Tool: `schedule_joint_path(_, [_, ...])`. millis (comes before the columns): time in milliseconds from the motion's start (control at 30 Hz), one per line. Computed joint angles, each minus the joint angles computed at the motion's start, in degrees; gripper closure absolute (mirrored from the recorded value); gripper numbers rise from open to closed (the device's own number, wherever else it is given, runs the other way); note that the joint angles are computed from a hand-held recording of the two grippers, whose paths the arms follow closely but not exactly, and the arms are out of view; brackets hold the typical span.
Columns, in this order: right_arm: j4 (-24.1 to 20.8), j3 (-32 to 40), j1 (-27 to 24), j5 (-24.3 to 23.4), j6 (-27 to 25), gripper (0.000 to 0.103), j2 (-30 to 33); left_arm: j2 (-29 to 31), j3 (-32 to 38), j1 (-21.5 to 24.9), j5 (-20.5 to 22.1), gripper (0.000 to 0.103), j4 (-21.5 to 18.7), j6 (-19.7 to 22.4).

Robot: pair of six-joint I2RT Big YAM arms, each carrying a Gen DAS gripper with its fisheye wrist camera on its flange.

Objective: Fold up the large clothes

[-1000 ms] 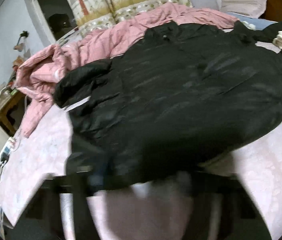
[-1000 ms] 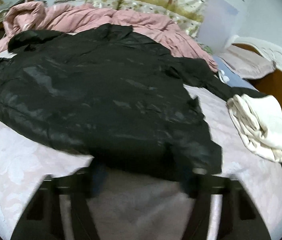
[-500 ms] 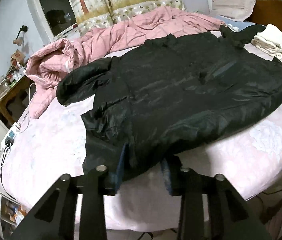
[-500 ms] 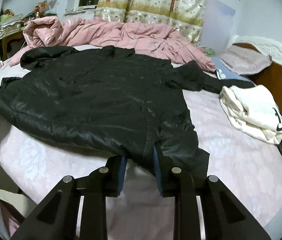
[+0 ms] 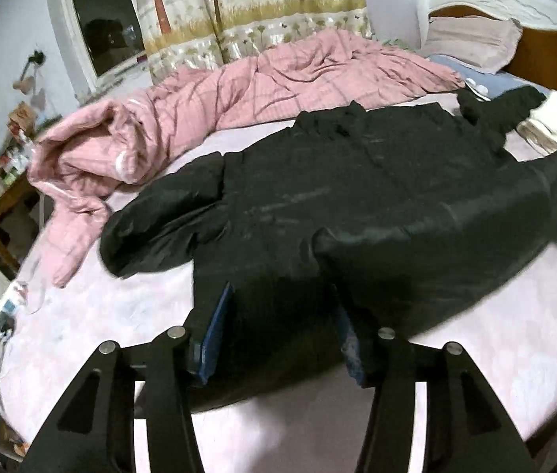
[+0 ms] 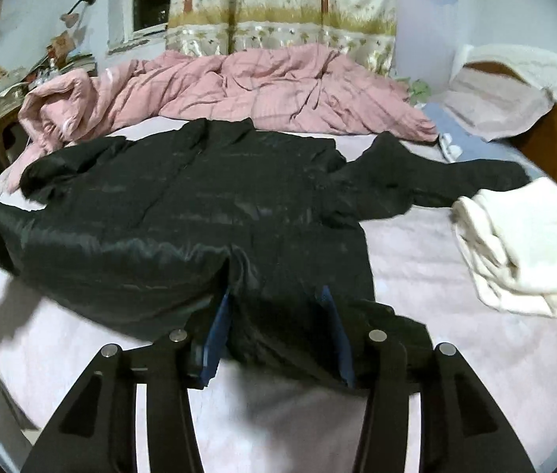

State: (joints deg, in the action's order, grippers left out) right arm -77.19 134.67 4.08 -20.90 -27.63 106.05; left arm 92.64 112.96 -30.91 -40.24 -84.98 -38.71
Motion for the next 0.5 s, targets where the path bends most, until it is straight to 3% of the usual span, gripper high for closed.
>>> schedule_joint_path(100, [-6.1,13.5,1.5,1.5,2.1,0.054,9.2,1.6,0.7,3.7,4.0,0.055,2.5,1.4])
schedule_joint_path(167, [-6.5,17.0,2.3,2.5,3.2,0.054,12.1,2.4,0.2,5.2,5.7,0.055,3.8,1.3])
schedule_joint_path(333, [-0.5,13.5,3.8,4.9,4.8,0.050,12.9,5.4,0.2,7.3,7.8,0.056,3.0,0.5])
schedule_joint_path(400, [0.1,14.1,4.0,5.5,6.0,0.047,14.0,6.0,0.0,7.5,6.9,0.056,3.5,0.3])
schedule_joint_path(500, [5.5,9.6,4.3,7.3,7.1,0.041,12.3,6.7,0.2,7.5,5.1,0.055,4.0,0.3])
